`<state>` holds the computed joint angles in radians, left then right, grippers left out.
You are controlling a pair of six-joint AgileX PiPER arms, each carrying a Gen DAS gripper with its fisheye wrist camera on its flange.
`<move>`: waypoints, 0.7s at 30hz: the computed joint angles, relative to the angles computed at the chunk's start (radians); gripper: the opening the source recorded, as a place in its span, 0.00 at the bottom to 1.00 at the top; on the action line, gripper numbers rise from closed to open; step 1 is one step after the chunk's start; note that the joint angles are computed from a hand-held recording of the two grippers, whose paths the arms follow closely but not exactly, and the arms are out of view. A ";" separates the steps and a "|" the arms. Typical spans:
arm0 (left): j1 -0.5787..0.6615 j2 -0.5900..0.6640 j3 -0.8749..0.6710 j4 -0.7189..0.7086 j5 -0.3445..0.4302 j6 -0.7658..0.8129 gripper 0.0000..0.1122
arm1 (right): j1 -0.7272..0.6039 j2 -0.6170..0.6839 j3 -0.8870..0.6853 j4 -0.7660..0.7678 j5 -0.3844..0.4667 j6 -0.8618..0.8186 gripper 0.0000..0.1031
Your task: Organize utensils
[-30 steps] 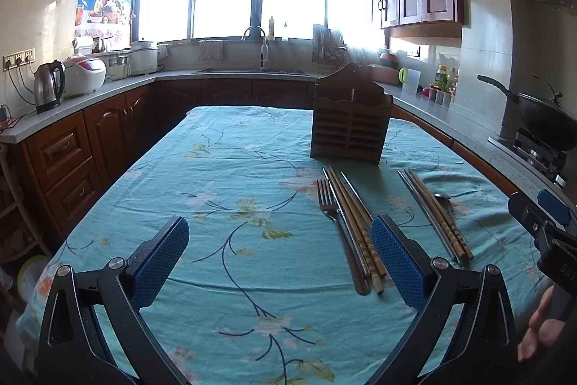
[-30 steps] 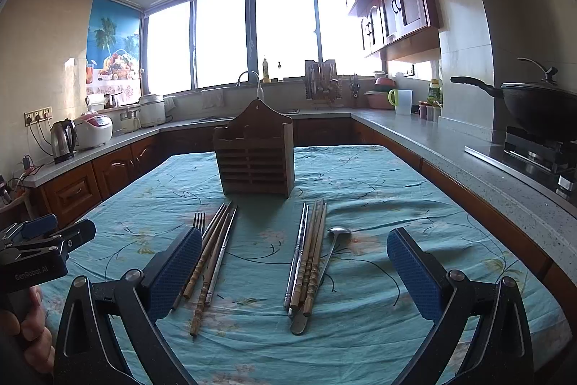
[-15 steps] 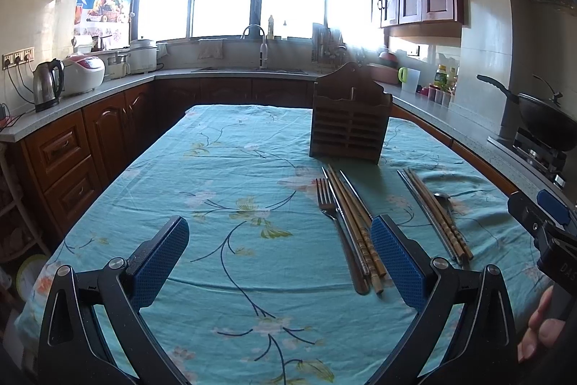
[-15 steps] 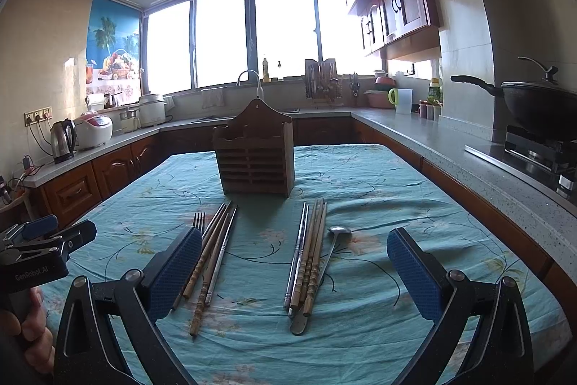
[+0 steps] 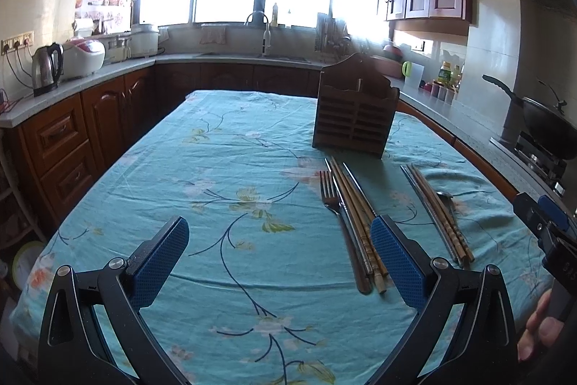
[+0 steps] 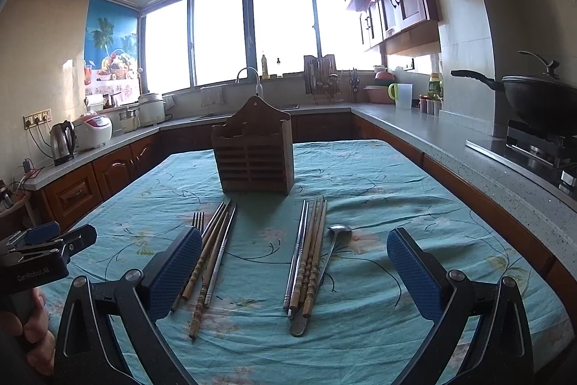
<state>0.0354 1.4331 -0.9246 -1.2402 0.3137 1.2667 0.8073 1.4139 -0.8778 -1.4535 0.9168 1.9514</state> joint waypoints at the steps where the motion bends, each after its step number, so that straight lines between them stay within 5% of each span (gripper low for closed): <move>1: 0.005 0.015 -0.021 0.053 0.016 -0.060 0.92 | -0.005 0.002 -0.007 0.008 -0.005 -0.009 1.00; 15: -0.043 0.272 -0.409 0.528 0.213 -0.542 0.86 | -0.281 0.008 -0.114 0.316 -0.303 -0.314 0.99; 21: -0.085 0.409 -0.596 0.651 0.301 -0.636 0.78 | -0.449 0.065 -0.179 0.635 -0.405 -0.584 0.70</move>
<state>-0.0499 1.8416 -1.5211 -0.5894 0.6151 0.6308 0.3581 1.4785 -1.0567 -0.8190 0.5117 1.3672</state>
